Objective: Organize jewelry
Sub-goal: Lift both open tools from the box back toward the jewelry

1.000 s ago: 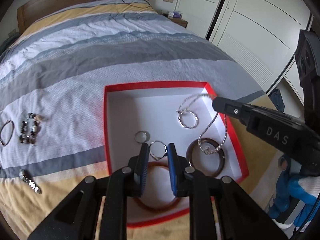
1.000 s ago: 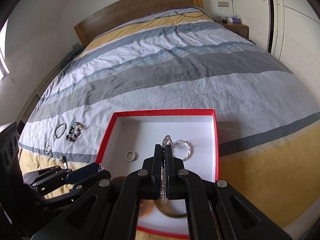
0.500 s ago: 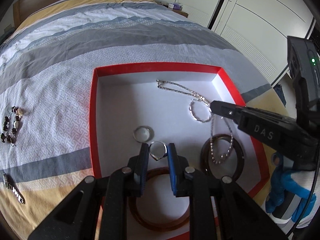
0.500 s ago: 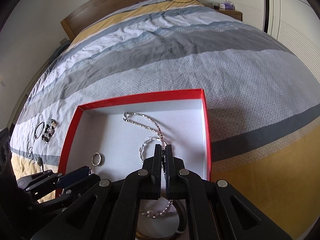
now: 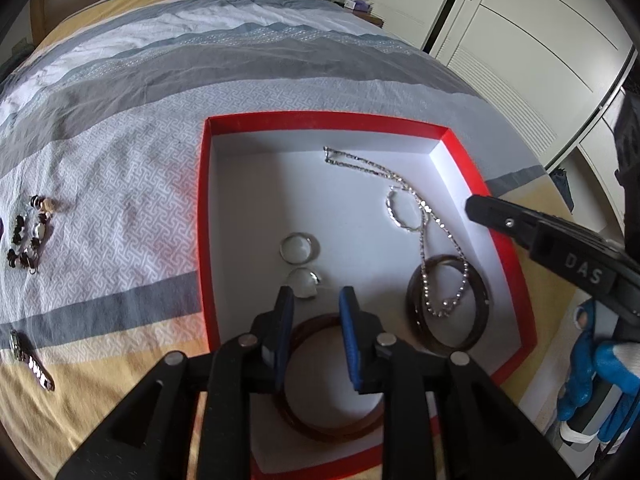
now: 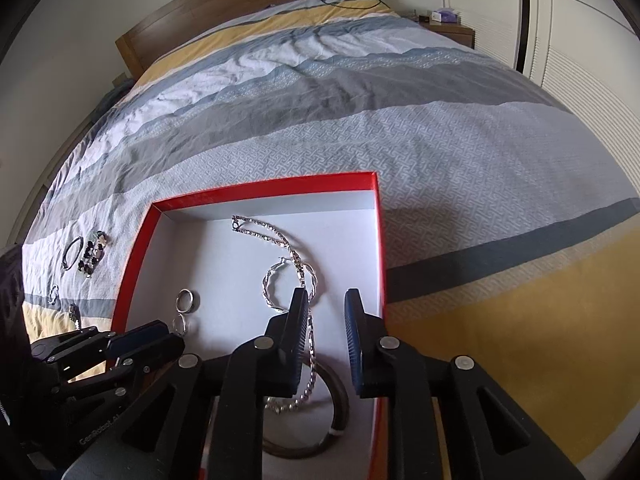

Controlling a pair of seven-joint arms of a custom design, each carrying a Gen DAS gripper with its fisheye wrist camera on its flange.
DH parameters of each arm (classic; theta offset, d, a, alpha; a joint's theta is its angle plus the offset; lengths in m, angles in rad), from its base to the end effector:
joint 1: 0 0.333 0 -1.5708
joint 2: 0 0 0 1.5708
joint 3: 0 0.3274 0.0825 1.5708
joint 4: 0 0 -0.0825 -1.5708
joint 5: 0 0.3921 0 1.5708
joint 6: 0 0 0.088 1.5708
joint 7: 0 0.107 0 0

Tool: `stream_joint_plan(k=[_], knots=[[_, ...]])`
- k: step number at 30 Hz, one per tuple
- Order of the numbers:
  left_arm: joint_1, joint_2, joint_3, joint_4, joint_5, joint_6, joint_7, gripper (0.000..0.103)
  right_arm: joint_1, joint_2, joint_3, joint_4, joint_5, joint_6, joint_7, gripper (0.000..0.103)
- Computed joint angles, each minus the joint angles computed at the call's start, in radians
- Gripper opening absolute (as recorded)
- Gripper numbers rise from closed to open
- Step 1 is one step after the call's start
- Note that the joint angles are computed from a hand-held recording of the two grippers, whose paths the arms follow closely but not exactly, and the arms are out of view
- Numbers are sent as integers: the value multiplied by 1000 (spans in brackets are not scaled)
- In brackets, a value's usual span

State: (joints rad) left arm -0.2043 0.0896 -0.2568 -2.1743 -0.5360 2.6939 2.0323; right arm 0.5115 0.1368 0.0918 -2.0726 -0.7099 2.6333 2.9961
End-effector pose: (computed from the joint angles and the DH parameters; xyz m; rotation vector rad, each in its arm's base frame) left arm 0.5344 -0.2443 0.4018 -1.5479 2.5517 -0.8295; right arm 0.4948 0.3587 0.4130 -1.5763 2.0740 -0.4714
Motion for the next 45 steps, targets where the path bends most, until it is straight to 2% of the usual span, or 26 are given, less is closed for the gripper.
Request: stream_joint_plan(k=[5, 12, 26, 36, 45], knots=[[0, -68, 7, -37, -50, -40, 42, 26, 6, -78, 20, -42, -37, -36, 72, 23], [-38, -214, 51, -119, -113, -74, 94, 27, -5, -182, 89, -97, -65, -98, 203, 28], [-91, -556, 174, -321, -47, -52, 84, 27, 36, -276, 214, -96, -85, -231, 326, 40], [-43, -808, 237, -482, 76, -90, -33, 27, 83, -278, 258, -58, -145, -272, 414, 42], [18, -1012, 250, -585, 187, -102, -137, 27, 148, -269, 290, -10, -191, -352, 445, 47]])
